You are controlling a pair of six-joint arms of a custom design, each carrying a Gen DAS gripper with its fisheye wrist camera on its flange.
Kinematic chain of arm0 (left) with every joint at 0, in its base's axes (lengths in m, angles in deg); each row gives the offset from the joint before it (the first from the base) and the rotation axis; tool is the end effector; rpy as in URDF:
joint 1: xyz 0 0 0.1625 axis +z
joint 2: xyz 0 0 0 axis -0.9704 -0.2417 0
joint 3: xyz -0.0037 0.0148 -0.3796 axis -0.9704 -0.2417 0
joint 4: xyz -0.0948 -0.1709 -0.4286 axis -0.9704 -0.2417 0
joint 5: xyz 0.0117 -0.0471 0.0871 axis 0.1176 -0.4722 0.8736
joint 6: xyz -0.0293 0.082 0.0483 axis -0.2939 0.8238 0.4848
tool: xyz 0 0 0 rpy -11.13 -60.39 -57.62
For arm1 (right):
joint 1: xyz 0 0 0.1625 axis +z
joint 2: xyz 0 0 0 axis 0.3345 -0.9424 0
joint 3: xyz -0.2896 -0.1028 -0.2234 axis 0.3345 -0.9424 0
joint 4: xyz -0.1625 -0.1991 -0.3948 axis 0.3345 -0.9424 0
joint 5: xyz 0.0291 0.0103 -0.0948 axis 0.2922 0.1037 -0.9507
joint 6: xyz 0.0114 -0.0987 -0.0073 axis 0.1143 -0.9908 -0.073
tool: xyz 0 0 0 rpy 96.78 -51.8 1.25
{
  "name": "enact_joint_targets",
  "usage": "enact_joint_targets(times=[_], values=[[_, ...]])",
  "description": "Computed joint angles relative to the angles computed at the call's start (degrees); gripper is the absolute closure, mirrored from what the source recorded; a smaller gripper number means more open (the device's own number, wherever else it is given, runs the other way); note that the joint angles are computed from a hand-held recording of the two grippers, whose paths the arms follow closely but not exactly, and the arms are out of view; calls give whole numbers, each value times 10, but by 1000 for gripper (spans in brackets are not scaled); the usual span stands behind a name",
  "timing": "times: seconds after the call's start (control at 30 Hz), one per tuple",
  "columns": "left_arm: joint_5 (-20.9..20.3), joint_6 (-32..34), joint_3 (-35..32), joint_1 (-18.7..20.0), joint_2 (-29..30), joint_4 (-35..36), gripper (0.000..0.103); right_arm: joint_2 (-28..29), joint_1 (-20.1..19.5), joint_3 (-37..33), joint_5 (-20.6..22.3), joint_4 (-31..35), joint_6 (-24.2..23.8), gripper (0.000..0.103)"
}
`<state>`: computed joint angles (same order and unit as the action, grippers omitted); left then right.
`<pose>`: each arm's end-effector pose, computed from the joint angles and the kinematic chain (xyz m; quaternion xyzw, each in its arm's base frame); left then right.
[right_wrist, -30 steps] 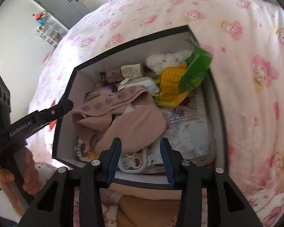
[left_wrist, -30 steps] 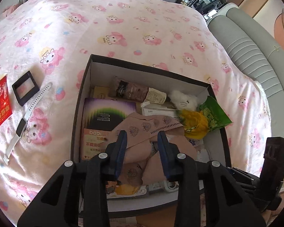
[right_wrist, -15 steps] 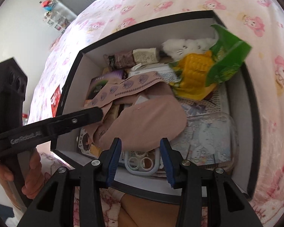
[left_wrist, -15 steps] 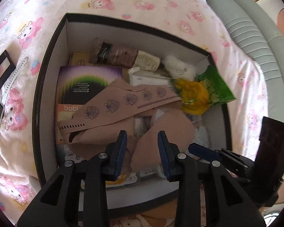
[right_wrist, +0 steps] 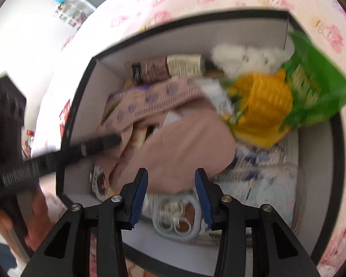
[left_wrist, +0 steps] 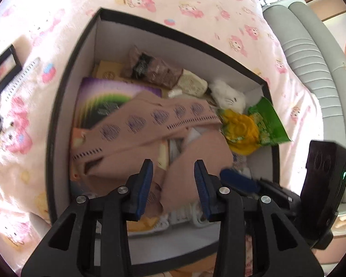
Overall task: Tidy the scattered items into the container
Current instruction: 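Lower the fabric strap into the box and open the left tool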
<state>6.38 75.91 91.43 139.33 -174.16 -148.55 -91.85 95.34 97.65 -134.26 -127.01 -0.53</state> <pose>-0.0935 -0.5267 0.2328 0.1939 0.9725 0.0533 0.1173 0.2889 -0.4267 0.0011 -0.1053 -0.9528 0.2251 0.1747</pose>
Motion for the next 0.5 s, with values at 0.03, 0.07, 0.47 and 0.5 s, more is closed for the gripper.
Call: enact_joint_targets(times=[0.03,0.07,0.47,0.5], values=[[-12,5,-3,2,0,9,64,-2,5,2,-8,-12,1,65],[-30,12,-7,4,1,22,60,-6,12,7,-15,-22,3,65],[42,15,12,-29,13,30,60,-47,39,47,-57,6,48,65],[66,8,18,-35,10,13,60,-45,31,46,-50,2,42,65]])
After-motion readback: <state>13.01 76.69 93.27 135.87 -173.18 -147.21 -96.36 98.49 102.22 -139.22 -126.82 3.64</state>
